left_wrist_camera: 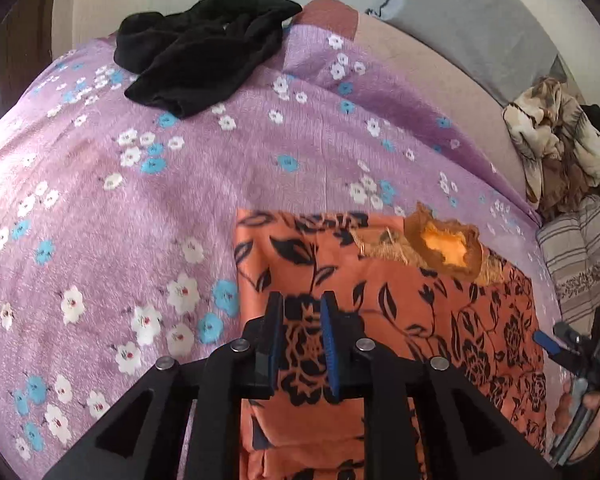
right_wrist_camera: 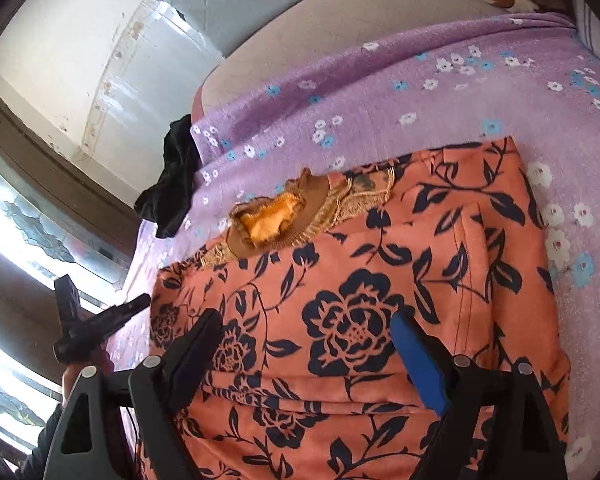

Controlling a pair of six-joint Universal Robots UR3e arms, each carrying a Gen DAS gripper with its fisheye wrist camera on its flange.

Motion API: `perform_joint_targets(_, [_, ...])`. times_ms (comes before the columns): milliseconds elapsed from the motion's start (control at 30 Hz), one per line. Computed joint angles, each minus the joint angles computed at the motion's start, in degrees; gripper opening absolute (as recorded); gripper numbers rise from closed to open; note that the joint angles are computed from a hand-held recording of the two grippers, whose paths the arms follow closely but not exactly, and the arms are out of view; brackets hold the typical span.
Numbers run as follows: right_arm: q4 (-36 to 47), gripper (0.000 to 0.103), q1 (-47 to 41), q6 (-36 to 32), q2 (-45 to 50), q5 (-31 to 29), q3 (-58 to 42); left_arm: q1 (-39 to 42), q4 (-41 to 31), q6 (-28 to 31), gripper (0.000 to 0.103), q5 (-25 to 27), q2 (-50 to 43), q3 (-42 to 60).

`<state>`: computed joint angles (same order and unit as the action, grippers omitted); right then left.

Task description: Fold small clothes

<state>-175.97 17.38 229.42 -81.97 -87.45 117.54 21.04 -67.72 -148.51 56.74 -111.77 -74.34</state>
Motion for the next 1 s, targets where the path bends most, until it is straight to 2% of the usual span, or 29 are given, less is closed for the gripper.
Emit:
perform_joint_targets(67, [-0.46, 0.088, -3.16, 0.75, 0.75, 2.63, 1.28, -1.1, 0.77, -0.19, 0.019, 5.11, -1.59, -0.9])
perform_joint_targets(133, [-0.75, 0.086, -7.07, 3.9, 2.19, 6.72, 4.14, -0.85, 4.32, 0.32, 0.02, 5.03, 0.63, -4.29])
perform_joint_targets(167, [-3.35, 0.086, -7.35, 5.58, 1.46, 6.71, 5.61, -1.31, 4.27, -0.35, 0.02, 6.39, 1.93, -4.38])
perform_joint_targets(200, [-1.79, 0.086, -6.83, 6.28, -0.32, 5.8, 5.12, -1.1, 5.7, -0.55, 0.021, 5.98, 3.97, -6.02])
perform_joint_targets(267, [-2.03, 0.087, -4.97, 5.41, -3.25, 2.53, 4.9, 0.71, 9.03, 0.72, 0.04, 2.39, 8.3, -11.21])
perform_joint_targets(300, [-2.31, 0.088, -4.48, 4.61, -3.89, 1.3, 4.9, 1.33, 9.73, 0.73, 0.07, 1.78, 9.78, -13.43])
perform_joint_targets(333, [-1.2, 0.089, -4.69, 4.11, -4.06, 0.83, 4.86, 1.09, 10.38, 0.34, 0.089, 3.13, 10.08, -14.81])
perform_joint_targets(400, [3.18, 0.091, -7.9, 4.11, -2.82, 3.88, 5.77, -2.41, 11.33, -0.45, 0.086, 13.08, 7.81, -14.31])
perform_joint_targets(433, [0.05, 0.09, -9.74, 4.63, -2.62, 6.65, 8.39, -2.57, 11.74, 0.33, 0.08, 15.76, 8.73, -15.74])
perform_joint_targets(467, [-1.23, 0.09, -9.45, 6.36, -4.48, 5.71, 9.7, -1.1, 12.43, 1.62, 0.079, 13.64, 11.58, -18.5])
perform_joint_targets(500, [1.66, 0.092, -8.28, 7.77, -7.03, 4.31, 8.65, 1.67, 12.96, 3.86, 0.079, 9.79, 15.78, -22.24])
perform_joint_targets(567, [4.37, 0.092, -5.22, 6.44, -12.04, 1.12, 7.62, 6.0, 11.23, 7.28, 0.08, 5.22, 23.49, -26.97])
perform_joint_targets(633, [11.32, 0.092, -1.39, 4.97, -18.13, -2.89, 6.55, 12.05, 2.55, 13.66, 0.08, 0.52, 31.6, -29.63])
perform_joint_targets(700, [18.18, 0.092, 1.86, 4.96, -25.54, -5.35, 7.97, 20.08, -10.62, 23.56, 0.08, -3.32, 39.71, -30.95])
perform_joint_targets(767, [28.21, 0.092, 6.04, 7.62, -33.8, -8.19, 9.38, 28.92, -26.41, 35.52, 0.081, -4.8, 46.09, -30.42])
perform_joint_targets(867, [41.97, 0.092, 14.6, 13.12, -44.23, -11.58, 11.31, 42.32, -47.57, 51.8, 0.081, -1.22, 51.89, -28.49])
perform_joint_targets(933, [49.45, 0.092, 22.62, 19.69, -48.75, -14.11, 12.39, 49.84, -55.76, 58.91, 0.081, 3.09, 53.64, -28.49])
perform_joint_targets(1000, [50.97, 0.092, 30.25, 27.96, -50.8, -14.85, 14.99, 56.25, -61.46, 64.12, 0.081, 7.63, 54.77, -28.88])
